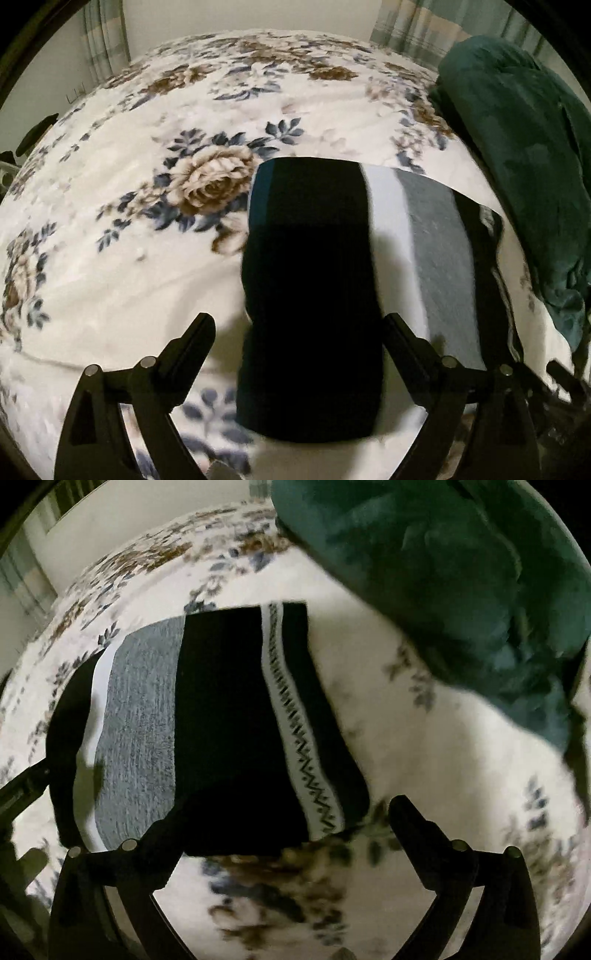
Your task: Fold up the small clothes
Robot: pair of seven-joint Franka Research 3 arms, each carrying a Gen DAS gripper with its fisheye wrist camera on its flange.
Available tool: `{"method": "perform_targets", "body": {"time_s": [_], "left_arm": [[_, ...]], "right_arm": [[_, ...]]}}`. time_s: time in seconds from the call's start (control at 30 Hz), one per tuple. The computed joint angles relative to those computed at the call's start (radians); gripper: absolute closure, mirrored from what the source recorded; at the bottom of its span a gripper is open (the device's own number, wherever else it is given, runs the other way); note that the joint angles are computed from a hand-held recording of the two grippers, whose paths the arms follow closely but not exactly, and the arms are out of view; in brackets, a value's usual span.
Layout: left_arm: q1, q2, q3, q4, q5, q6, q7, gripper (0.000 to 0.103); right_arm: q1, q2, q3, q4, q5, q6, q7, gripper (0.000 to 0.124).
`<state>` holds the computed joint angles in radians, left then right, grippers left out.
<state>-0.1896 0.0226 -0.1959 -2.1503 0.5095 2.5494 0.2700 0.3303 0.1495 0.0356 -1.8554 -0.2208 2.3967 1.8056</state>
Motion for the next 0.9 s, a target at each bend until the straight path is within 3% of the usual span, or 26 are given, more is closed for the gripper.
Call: {"method": "perform_targets", "body": {"time_s": [0.13,0.3,0.47,0.67,0.9], "left_arm": [[-0.023,-0.051,-0.023,0.005,-0.058,-0.065,0.019,0.011],[-0.060,-0.133,-0.058,0.060,-0.115,-0.246,0.024,0.011],[-0.096,-0.224,-0.103,0.155,-0.122,-0.461,0.003,0.011],[-0.148,-0.252,-0.176,0.378,-0.090,-0.753,-0.027,0.011],[-0.255,-0.135,-0.287,0.761,0.058,-1.100,-0.079,0.011]], "right_arm": [[0.004,-0.074,0.005,-0.030,-0.049,-0.014,-0.003,0.021],[-0.022,-0.230,0.035,-0.079,-0.027,-0.091,-0.068,0.021],[-0.049,-0.364,0.063,-0.029,0.028,-0.212,-0.151,0.021],[-0.081,-0.499,0.079,0.107,0.111,-0.377,-0.252,0.021],[-0.124,-0.565,0.067,0.354,0.196,-0.596,-0.350,0.021]]}}
